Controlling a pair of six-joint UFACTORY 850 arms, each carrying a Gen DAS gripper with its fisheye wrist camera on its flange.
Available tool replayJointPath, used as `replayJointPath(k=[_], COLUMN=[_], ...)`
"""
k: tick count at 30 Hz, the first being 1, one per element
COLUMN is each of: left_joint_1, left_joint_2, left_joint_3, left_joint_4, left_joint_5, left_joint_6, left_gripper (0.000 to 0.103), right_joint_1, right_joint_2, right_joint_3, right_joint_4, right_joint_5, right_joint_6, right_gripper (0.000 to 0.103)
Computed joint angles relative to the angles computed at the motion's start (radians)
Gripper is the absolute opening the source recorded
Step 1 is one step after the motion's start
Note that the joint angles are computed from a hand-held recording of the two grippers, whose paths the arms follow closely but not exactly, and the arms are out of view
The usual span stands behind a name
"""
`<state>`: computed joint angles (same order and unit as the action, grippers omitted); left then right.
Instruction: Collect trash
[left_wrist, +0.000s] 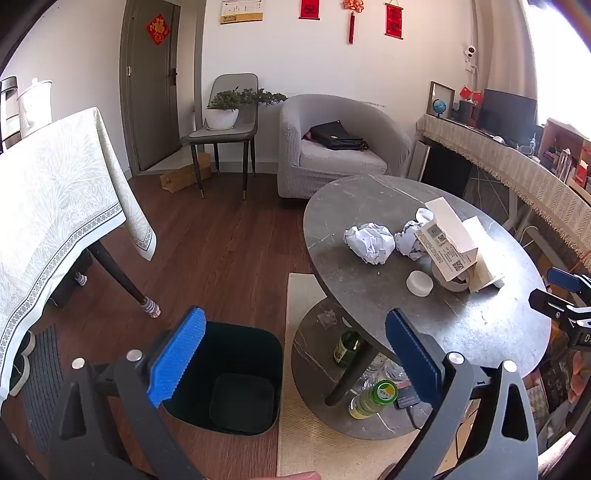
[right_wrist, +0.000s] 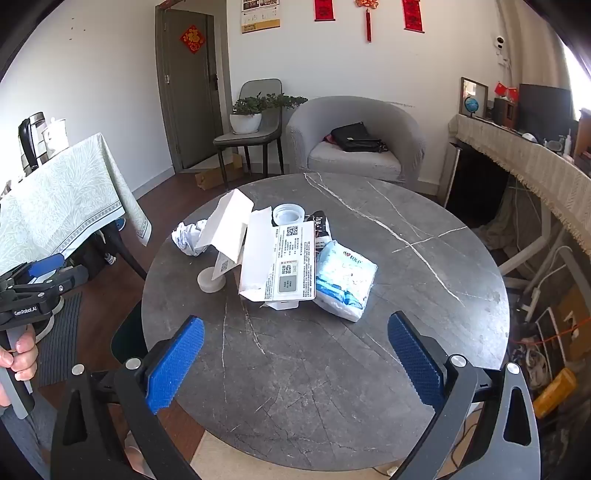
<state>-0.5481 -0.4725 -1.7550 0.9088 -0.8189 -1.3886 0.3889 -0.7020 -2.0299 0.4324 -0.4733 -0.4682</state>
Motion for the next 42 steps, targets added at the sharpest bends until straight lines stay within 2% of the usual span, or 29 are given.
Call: replayJointPath(k=[7,13,42], left_joint_1=[0.004,0.001,-0.002], left_joint_2=[-0.002,-0.008,-0.010], left_joint_3=[-0.006,-0.006,-0.012], left_joint_4=[-0.007,0.000,0.005], left_joint_5=[-0.002,-0.001,-0.003], left_joint_6=[0.008,0.002,0.002], left_gripper=[0.100,0.100,0.100], right_joint_1=[0.002,-0.015,-0.005], right_joint_2=[-0.001,-0.001,-0.004], right_joint_3=[-0.001,0.004,0.002], right_joint_4=[0.000,0.062,0.042], right_joint_5=[0.001,-0.007,0.000], right_joint_6=[-0.010,-0.059,-0.040], right_gripper=[0.100,0.100,0.100])
